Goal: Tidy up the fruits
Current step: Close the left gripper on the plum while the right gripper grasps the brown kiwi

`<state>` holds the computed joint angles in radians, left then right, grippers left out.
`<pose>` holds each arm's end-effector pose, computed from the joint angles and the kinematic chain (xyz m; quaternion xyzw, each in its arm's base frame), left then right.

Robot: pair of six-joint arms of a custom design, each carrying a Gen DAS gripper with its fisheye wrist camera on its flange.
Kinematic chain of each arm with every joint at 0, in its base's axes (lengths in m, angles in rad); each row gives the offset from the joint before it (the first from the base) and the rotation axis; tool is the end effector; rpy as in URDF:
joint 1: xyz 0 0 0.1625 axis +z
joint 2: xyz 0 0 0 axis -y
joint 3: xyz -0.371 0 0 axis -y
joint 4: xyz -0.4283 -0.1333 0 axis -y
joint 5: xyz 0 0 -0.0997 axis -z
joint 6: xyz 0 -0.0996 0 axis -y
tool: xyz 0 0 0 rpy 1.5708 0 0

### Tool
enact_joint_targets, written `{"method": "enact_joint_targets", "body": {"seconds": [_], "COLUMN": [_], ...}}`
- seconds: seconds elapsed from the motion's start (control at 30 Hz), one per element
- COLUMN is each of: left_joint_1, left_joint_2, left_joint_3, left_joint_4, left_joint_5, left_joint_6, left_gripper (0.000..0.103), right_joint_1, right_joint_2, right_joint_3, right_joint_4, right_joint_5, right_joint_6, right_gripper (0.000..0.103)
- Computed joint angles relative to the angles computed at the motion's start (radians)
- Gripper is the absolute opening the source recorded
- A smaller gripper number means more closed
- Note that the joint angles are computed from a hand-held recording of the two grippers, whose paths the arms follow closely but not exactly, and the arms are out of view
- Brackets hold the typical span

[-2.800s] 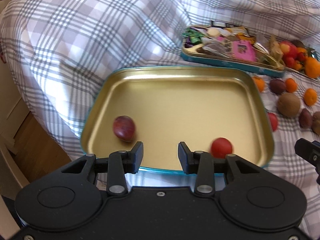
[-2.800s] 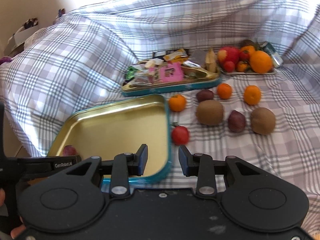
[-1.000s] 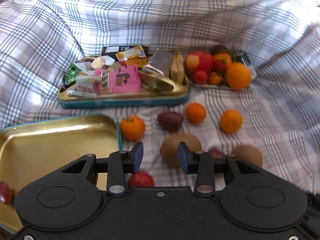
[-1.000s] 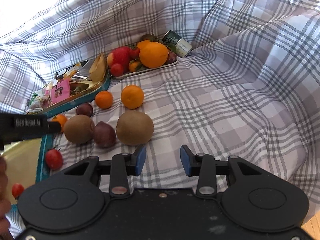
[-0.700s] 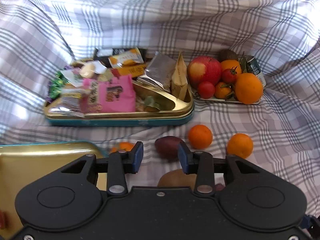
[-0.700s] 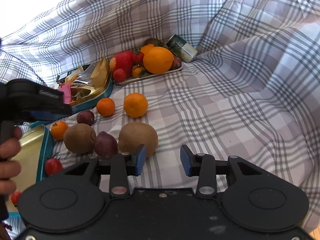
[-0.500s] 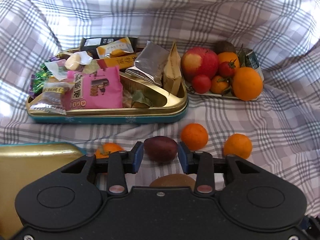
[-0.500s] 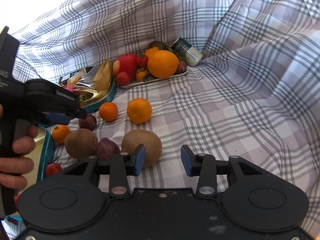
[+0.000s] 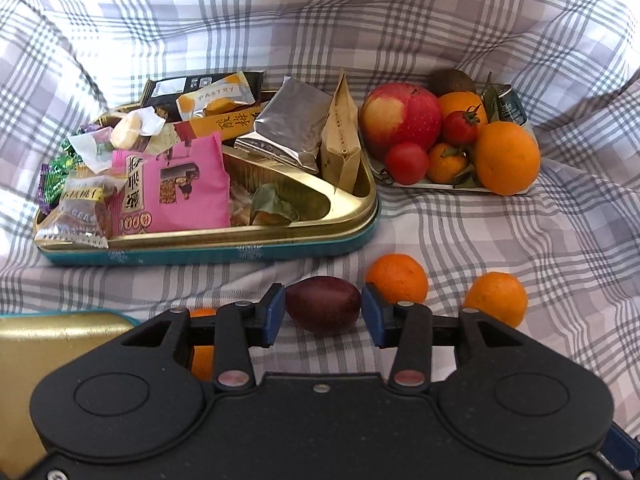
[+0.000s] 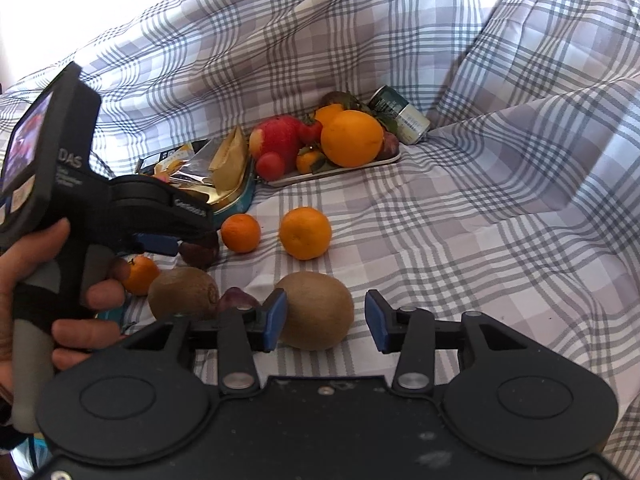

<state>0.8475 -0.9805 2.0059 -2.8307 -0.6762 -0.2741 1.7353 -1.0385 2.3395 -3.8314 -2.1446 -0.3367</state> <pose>-0.1993 -0.5445 0.0671 0.1501 0.8842 -0.2981 0.3268 0.1483 -0.4094 0.1030 0.0844 -0.8566 0.4195 0.2882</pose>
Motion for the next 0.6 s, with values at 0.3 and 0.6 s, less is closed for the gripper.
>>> {"method": "enact_joint_targets", "body": {"seconds": [0.3,0.6], "left_joint_1": [0.031,0.034], "left_joint_2": [0.019,0.034], "left_joint_3": [-0.031,-0.046], "left_joint_4": [0.060,0.040], "left_joint_5": [-0.014,-0.020], "left_joint_6": [-0.041,-0.028], "left_gripper": [0.052,0.050], "right_joint_1": [-0.008,-0.022], "right_joint_2": [0.039,0.068], "right_joint_3": [-0.020,-0.059], "right_joint_4": [-0.030,-0.002], "right_joint_5": [0.007,0.019], "right_joint_6": [-0.036,-0.036], "right_gripper": [0.055,0.061]}}
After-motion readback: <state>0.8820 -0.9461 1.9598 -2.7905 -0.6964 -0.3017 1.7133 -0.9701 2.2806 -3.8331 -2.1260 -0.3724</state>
